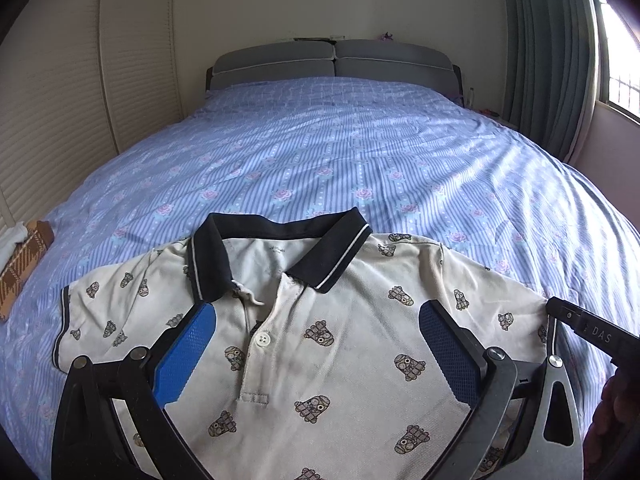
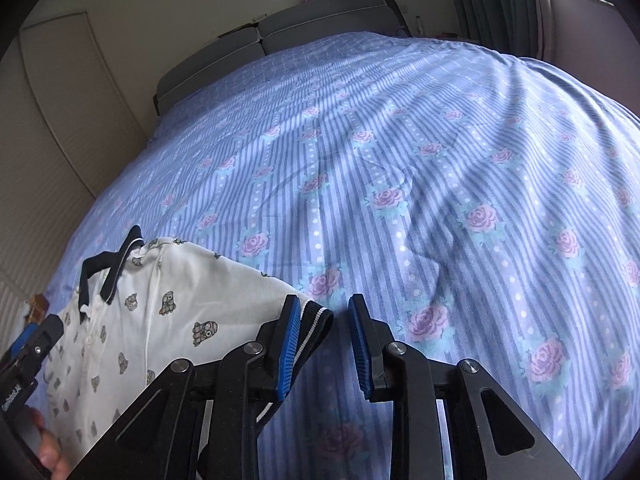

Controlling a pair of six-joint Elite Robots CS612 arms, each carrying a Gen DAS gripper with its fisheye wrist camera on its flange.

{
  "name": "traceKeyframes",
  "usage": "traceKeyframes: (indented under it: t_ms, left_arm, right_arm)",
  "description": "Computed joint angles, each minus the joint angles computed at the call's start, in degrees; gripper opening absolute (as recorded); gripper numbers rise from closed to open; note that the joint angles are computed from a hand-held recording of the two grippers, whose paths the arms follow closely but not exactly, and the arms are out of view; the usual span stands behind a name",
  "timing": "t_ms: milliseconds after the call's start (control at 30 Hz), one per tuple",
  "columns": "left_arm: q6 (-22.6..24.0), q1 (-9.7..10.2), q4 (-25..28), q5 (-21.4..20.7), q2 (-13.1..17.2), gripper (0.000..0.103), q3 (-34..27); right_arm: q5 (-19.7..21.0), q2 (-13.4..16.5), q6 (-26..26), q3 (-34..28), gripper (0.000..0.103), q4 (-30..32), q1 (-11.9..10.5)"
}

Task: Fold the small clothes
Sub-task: 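Fold the held sleeve and shirt side over the body toward the placket with the right gripper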

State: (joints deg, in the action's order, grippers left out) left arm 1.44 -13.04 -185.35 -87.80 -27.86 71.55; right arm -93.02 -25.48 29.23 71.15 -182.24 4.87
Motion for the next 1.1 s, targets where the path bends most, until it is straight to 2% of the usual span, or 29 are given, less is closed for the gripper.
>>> traceKeyframes:
  t_ms: [133,300,667,867,1100]
  left_arm:
    - [3.9,-0.53,1.0,-0.9,1.0,0.103,-1.7]
    - [4.1,-0.58,2.5,-1.5,1.3,0.103,-2.8]
    - [2.6,1.08,1.9,-3.0,-2.1,0.103,1.1]
    - [3.1,2.59,0.4,-3.9,-4.1,0.103,3.3]
    - [3.3,4.44,0.4,-4.2,-5.3,0.103,4.5]
  right_arm:
    - [2.9,0.3,1.0,0.4,0.019,-2.0,-0.5]
    - [4.6,0.3,-0.1,0.9,0.006,-3.7,-0.6]
    - [3.0,-3.4,-1.7,4.0,0.005,-8.9,1.2]
    - [3.0,-3.9,-3.7,1.4,0.005,-6.1,3.5]
    - [5.5,-1.2,-3.4,-5.0,0.005,0.4,5.9]
